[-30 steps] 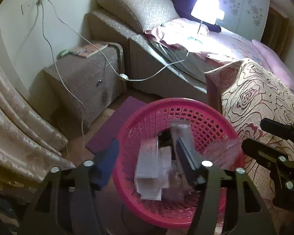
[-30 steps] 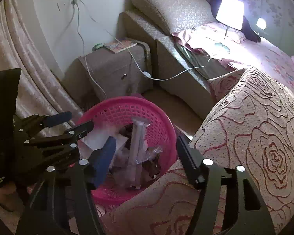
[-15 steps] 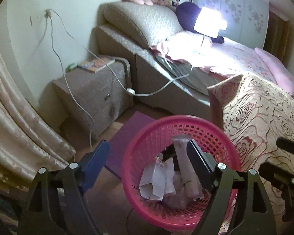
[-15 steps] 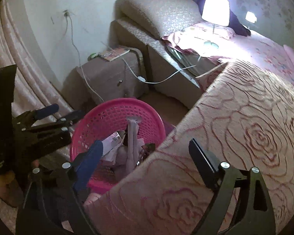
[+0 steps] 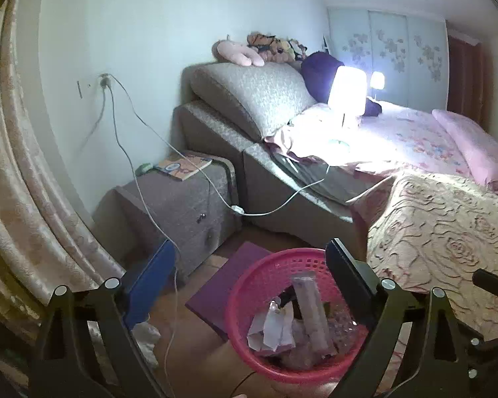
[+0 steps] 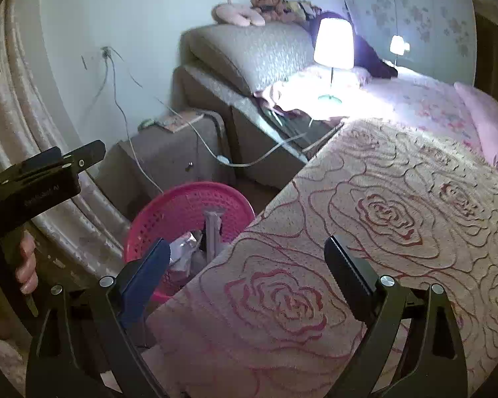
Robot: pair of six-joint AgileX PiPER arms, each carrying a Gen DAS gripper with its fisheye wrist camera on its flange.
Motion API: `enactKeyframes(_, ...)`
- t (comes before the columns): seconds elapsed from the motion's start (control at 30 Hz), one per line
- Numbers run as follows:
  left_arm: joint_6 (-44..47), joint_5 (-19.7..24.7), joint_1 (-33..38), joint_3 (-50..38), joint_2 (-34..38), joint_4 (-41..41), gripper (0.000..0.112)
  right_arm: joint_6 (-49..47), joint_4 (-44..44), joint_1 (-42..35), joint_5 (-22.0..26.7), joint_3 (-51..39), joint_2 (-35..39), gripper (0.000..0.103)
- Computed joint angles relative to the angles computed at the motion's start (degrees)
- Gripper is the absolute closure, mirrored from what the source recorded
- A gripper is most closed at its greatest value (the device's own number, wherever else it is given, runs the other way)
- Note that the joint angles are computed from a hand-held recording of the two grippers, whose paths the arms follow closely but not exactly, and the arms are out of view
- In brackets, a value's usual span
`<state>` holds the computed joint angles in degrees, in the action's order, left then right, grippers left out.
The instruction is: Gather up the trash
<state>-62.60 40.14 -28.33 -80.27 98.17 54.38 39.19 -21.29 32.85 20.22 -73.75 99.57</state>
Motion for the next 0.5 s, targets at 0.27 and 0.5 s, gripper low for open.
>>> enactKeyframes(0.27,2.60,4.31,-4.39,5.25,-5.21,-1.42,0.022,12.77,-11.12,1.98,-1.27,4.99,-4.96,0.007)
enactKeyframes(0.5,-0.51,4.84,-5.05,10.96,-8.79,-0.42,0.022,18.54,-16.29,4.93,0.64,5.50,-5.30,0.007)
